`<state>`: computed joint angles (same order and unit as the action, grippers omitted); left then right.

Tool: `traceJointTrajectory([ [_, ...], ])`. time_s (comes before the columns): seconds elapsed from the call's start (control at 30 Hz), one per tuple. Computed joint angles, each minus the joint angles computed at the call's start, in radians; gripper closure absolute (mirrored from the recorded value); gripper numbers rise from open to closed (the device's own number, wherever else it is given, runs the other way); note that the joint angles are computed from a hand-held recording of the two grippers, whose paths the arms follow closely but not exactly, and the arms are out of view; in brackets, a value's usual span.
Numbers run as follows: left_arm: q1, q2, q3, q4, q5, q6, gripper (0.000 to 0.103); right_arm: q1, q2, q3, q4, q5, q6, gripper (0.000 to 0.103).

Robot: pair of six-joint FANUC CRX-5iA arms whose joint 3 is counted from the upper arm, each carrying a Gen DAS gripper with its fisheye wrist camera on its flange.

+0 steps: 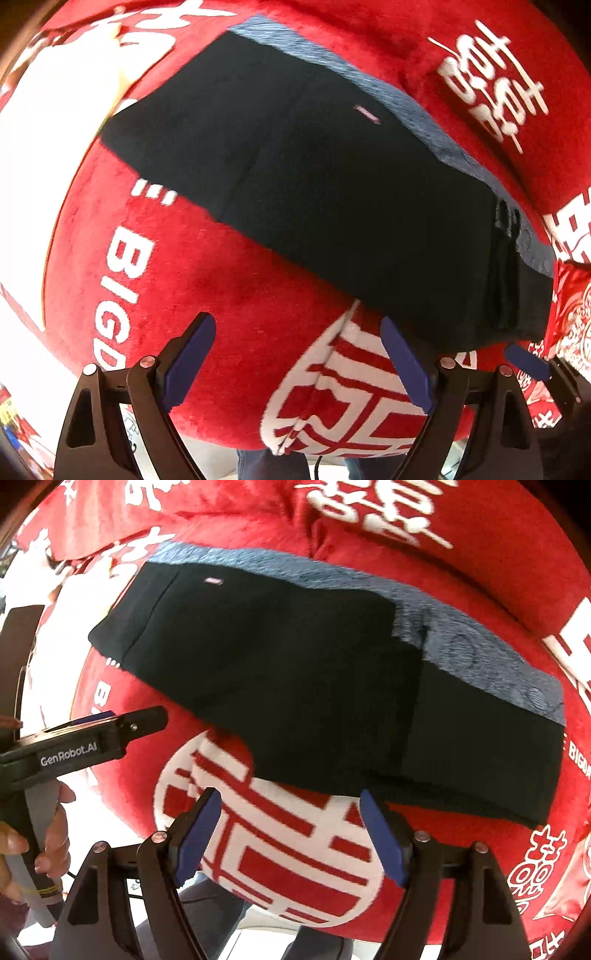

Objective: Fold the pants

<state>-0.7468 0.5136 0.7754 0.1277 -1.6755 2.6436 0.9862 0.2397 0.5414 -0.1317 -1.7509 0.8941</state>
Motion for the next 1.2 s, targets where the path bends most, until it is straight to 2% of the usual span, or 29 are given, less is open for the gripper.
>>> traceJointTrajectory([
  [0.2,0.029,-0.121,-0.159,-0.034,0.09,0.055,0.012,0.014,0.031,0.034,-0.033,0.0,-0.006,0.023],
  [0.3,0.052,-0.168,-0.216,-0.056,0.103,0.064,0.012,0.022,0.041,0.043,-0.042,-0.001,-0.006,0.023],
  [0.63,0.109,-0.252,-0.341,-0.062,0.199,0.098,0.012,0.03,0.058,0.054,-0.058,-0.003,-0.011,0.023],
  [0.8,0.131,-0.299,-0.413,-0.053,0.288,0.119,0.012,0.03,0.063,0.055,-0.059,-0.002,-0.003,0.023],
  [0.9,0.136,-0.332,-0.483,-0.038,0.401,0.134,0.012,0.03,0.063,0.051,-0.067,0.006,-0.009,0.023],
  [0.97,0.154,-0.391,-0.592,0.01,0.554,0.136,0.012,0.028,0.063,0.05,-0.074,0.008,-0.009,0.023],
  [1.07,0.176,-0.44,-0.703,0.063,0.703,0.14,0.012,0.026,0.063,0.048,-0.083,0.013,-0.004,0.023],
  [1.2,0.185,-0.466,-0.771,0.086,0.806,0.137,0.012,0.019,0.057,0.04,-0.094,0.02,0.003,0.023],
])
